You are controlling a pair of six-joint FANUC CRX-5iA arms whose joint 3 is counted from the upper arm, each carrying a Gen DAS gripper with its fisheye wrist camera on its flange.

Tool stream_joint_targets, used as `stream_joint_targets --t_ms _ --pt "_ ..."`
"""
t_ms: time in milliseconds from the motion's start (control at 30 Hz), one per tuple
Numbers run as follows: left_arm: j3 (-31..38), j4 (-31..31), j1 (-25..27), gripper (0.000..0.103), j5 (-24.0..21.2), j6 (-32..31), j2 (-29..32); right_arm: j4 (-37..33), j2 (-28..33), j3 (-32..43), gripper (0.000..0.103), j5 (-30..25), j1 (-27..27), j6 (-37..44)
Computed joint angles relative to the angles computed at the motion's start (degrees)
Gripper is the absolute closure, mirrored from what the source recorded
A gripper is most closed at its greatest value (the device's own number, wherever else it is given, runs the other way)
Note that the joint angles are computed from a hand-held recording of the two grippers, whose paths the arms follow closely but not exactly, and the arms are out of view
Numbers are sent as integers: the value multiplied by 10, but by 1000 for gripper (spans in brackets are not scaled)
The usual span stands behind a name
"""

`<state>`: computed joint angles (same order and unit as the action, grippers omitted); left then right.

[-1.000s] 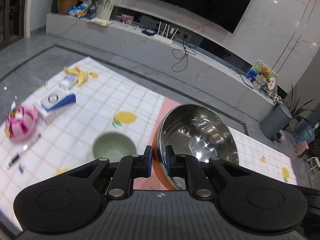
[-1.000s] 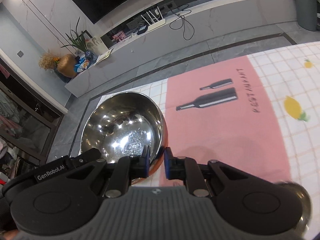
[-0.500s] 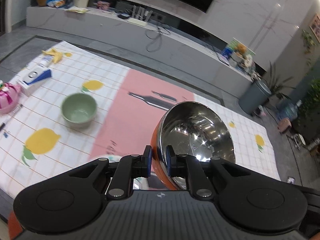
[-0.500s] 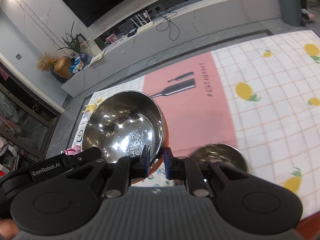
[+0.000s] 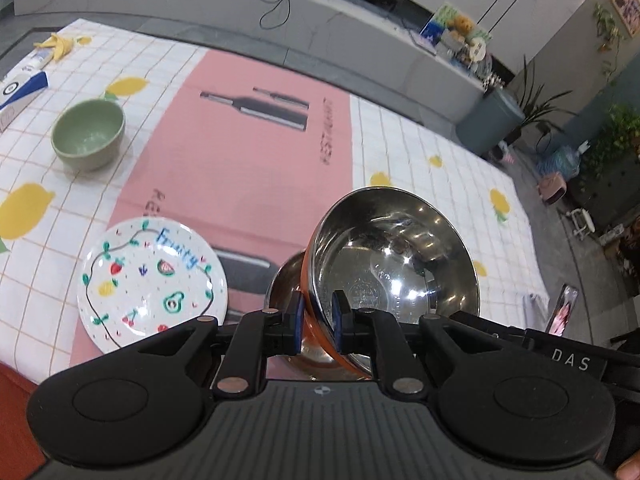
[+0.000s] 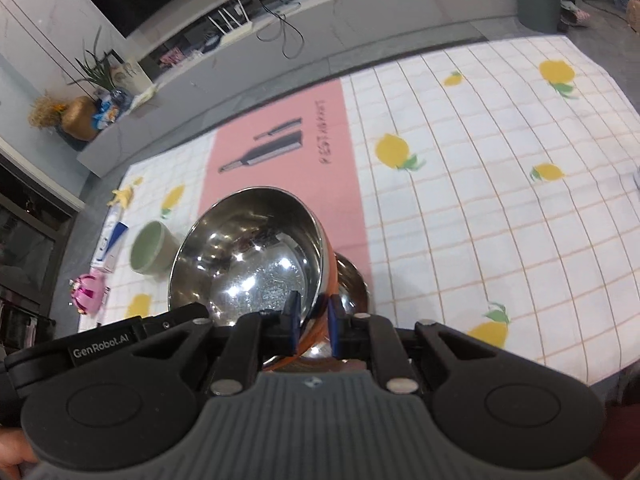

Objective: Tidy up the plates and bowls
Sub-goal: 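Lift and carry the orange bowl with both tools toward the blue bowl, then lower the orange bowl with both tools into the blue bowl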

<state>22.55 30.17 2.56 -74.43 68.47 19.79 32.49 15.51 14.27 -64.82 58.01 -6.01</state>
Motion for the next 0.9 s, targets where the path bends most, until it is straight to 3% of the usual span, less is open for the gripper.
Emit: stream_joint_targets --t_ms 900 --pt "13 -47 -20 88 -6 -5 18 -48 29 16 91 -16 -14 38"
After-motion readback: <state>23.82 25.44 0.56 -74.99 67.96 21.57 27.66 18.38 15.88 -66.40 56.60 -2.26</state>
